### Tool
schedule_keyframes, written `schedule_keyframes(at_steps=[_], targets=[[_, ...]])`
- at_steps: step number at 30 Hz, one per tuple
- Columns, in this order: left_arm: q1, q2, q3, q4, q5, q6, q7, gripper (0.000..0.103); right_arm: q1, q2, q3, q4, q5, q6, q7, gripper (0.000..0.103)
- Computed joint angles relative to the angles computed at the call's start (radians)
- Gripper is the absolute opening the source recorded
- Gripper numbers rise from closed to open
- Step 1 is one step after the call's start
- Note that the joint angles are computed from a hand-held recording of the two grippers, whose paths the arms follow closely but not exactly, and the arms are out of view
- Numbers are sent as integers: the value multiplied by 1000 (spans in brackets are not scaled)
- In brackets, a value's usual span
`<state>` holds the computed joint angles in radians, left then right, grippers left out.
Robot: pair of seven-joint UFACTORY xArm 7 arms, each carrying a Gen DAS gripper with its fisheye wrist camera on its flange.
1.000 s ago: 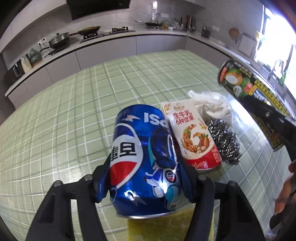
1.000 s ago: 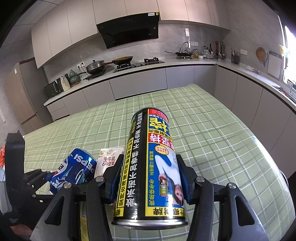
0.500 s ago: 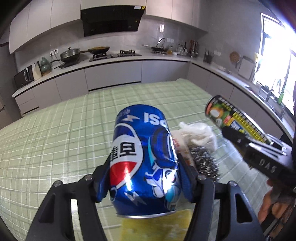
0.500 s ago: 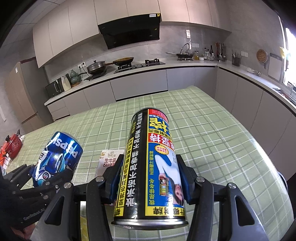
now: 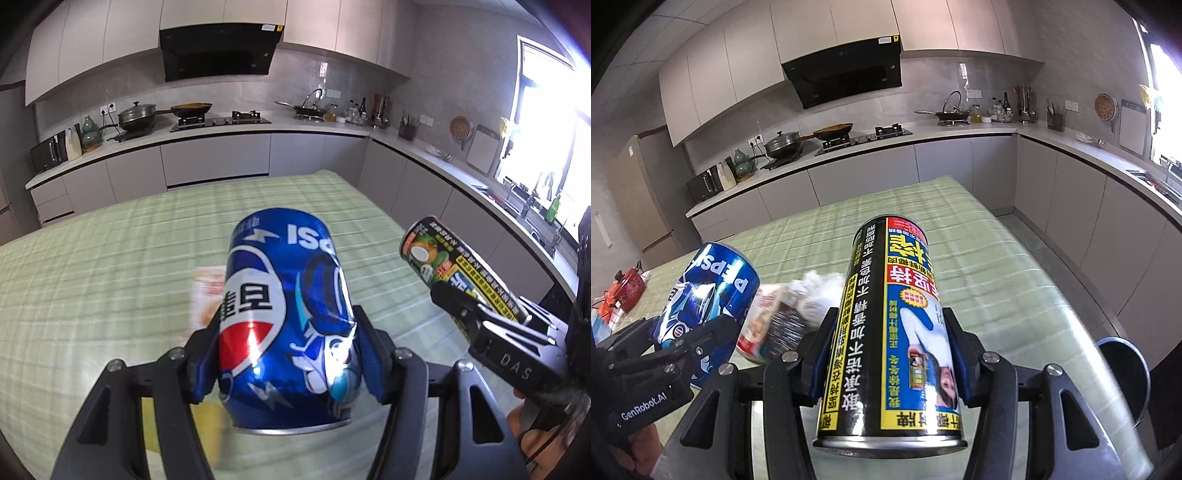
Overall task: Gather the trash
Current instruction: 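Carry the Pepsi can and spray can to the bucket and release them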
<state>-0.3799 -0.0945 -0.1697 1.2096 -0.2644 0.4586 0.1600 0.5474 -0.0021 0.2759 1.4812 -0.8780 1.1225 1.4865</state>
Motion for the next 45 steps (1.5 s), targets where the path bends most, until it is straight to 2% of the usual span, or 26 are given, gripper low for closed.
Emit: schedule_keyframes(at_steps=[1, 2, 3, 7, 11, 18, 22, 25, 28, 32, 34, 38, 40, 41, 45], targets=[[7, -11, -43, -17, 59, -21, -84, 64, -8, -52, -9, -57, 15, -26, -12, 55], [-8, -12, -45, -19, 104, -27, -141, 64, -23, -121, -14, -131, 34, -56, -28, 55], [-12, -18, -75, -29, 170, -36, -241, 64, -37, -181, -16, -191, 56, -77, -50, 55], [-48, -17, -128, -28, 304, -40, -453, 64, -71, -413, -34, -384, 140, -89, -160, 55], [-102, 10, -144, -1, 353, -23, -534, 64, -99, -613, -49, -516, 213, -40, -228, 55], [-200, 91, -156, 56, 345, -39, -538, 64, -158, -880, -52, -676, 322, 96, -318, 55], [-257, 132, -166, 106, 443, 4, -649, 64, -174, -1046, -101, -783, 375, 115, -393, 55], [-323, 184, -172, 170, 581, 40, -792, 64, -185, -1174, -187, -877, 391, 118, -493, 55], [-433, 290, -148, 292, 738, 103, -975, 64, -200, -1290, -286, -961, 393, 119, -617, 55], [-583, 428, -86, 452, 857, 201, -1144, 64, -238, -1409, -456, -1053, 368, 119, -818, 55], [-642, 486, -57, 515, 881, 249, -1200, 64, -259, -1436, -544, -1087, 362, 106, -907, 55], [-723, 586, -7, 604, 898, 338, -1268, 64, -292, -1422, -685, -1141, 358, 45, -1048, 56], [-752, 628, 15, 632, 904, 372, -1290, 64, -322, -1397, -732, -1159, 350, 0, -1094, 72], [-759, 653, 20, 654, 898, 389, -1287, 64, -342, -1386, -743, -1168, 339, -27, -1115, 80], [-790, 767, 41, 780, 853, 455, -1251, 65, -429, -1404, -760, -1188, 344, -69, -1190, 80]])
